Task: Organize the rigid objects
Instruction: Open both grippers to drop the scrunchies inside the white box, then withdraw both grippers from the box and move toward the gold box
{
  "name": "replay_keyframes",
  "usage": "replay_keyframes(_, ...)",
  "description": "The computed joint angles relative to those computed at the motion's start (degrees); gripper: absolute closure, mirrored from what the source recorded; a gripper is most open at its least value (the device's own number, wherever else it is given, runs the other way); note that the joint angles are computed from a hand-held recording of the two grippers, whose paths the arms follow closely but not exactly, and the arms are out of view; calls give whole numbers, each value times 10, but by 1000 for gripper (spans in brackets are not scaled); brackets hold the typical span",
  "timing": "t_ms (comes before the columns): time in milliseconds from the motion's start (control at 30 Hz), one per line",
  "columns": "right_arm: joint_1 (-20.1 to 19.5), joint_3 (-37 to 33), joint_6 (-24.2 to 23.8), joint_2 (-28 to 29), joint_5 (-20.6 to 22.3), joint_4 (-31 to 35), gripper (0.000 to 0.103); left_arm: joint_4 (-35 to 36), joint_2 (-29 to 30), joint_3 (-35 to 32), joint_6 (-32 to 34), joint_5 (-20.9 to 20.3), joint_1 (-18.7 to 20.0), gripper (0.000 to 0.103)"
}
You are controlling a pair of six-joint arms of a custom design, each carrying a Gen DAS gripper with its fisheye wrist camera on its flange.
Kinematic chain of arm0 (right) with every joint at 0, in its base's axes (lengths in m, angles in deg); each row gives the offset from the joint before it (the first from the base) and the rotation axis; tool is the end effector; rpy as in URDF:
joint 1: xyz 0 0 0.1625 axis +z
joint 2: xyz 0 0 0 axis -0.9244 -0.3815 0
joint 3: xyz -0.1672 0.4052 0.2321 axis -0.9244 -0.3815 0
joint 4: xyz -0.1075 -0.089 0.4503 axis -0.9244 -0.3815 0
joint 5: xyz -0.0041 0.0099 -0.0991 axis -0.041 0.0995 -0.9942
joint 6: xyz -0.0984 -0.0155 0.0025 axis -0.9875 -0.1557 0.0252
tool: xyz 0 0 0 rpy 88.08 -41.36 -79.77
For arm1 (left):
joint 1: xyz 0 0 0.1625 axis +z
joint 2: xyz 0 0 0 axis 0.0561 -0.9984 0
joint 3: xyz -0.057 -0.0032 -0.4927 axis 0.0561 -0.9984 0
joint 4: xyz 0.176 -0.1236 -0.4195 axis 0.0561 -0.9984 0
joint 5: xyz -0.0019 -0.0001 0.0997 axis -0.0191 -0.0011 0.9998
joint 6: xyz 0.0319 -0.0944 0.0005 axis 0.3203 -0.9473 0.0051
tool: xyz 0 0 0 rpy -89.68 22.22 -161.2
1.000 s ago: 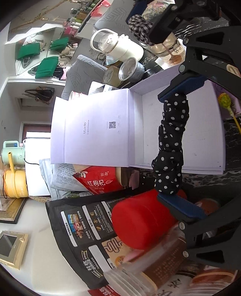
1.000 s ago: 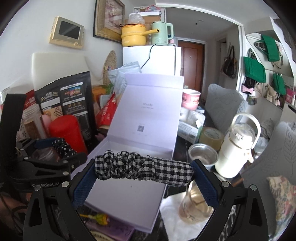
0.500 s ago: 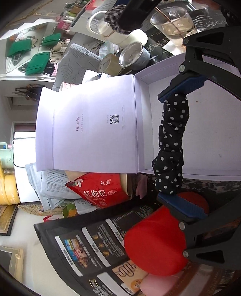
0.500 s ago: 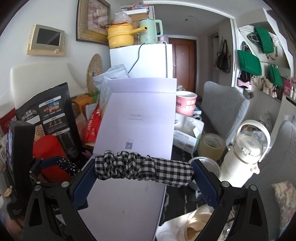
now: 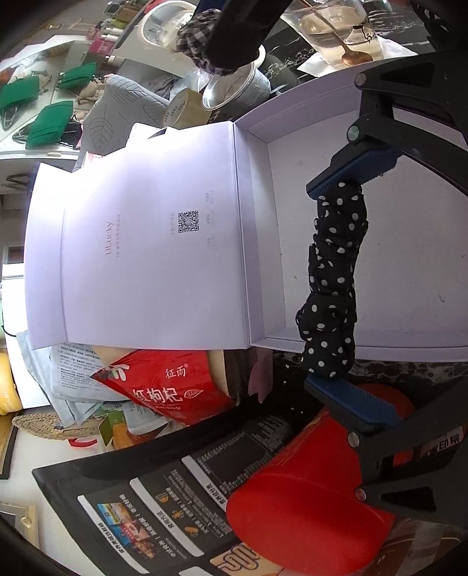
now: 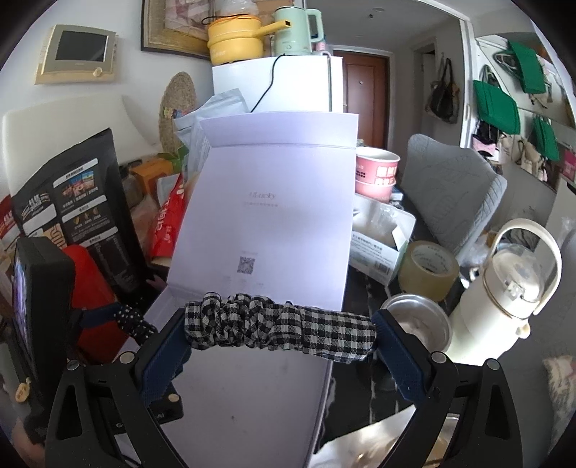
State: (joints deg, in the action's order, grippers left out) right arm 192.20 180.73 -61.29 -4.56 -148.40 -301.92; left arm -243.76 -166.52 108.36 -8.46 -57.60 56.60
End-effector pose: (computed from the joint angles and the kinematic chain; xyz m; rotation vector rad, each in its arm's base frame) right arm 0.3991 -0.4671 -0.0038 0.6140 -2.2479 1.0383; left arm -0.0454 -0.4902 0.2839 0.5746 2.2269 -0.7761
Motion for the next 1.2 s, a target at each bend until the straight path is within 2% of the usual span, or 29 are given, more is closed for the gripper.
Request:
replay_keyframes(200,-2,0,7,0,0,12,4,3,-2,-1,-4,-19,4,5)
replay_keyframes(300,-5,1,13,-2,4,23,4,-1,2,-1,1,-10,2,5)
replay_keyframes(467,-5,1,15,-3,8,30,3,36,3,-9,-22,-3,5,5)
replay_keyframes(733,-1,1,7,-3,8,28,0,54,-7,-8,-33,-5,3,2)
replay_keyframes(1200,17,15,8,-13,-4,6,0,88,-54,11,-59,13,-27,2)
